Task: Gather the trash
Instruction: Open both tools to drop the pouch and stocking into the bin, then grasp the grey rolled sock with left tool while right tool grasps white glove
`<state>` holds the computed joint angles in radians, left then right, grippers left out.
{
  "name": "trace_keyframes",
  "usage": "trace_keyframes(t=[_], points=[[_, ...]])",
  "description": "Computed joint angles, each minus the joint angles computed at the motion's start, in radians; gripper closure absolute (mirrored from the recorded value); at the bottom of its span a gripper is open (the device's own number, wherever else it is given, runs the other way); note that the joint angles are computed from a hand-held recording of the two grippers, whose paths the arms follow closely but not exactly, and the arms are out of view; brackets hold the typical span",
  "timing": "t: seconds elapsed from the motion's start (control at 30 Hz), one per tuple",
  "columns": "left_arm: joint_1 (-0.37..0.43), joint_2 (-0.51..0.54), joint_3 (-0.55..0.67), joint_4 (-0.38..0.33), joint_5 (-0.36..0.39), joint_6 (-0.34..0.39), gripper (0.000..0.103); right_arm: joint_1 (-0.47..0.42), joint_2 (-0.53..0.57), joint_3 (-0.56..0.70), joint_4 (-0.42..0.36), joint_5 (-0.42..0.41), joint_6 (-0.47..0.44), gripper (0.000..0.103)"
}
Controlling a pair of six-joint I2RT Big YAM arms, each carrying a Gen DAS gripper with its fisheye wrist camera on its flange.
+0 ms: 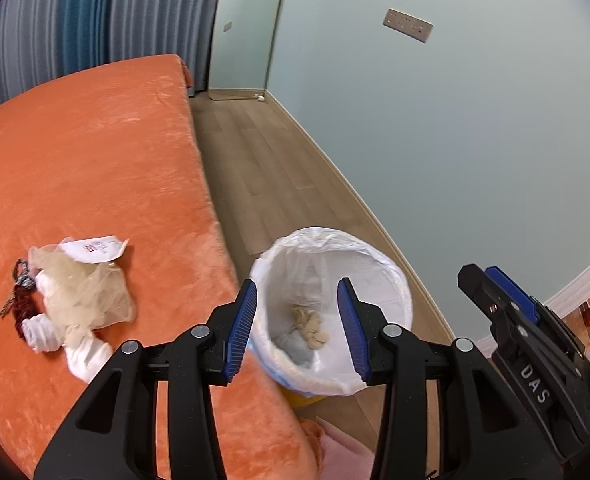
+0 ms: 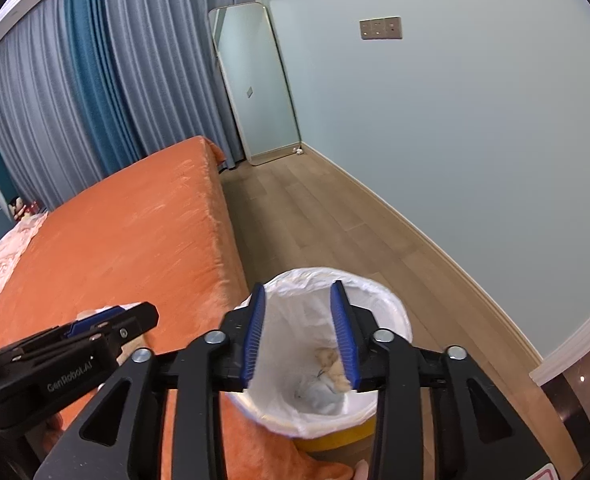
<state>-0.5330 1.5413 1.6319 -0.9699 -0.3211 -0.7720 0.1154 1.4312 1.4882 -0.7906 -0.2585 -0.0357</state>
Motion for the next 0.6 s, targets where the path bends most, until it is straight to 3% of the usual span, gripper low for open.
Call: trace_keyframes(t=[0.6], points=[[0.036,-0.277,-0.309,-0.055,-0.124,-0.149,0.055,0.188,-0.127,-0.155,-0.026,0.040,-0.011,0.060]])
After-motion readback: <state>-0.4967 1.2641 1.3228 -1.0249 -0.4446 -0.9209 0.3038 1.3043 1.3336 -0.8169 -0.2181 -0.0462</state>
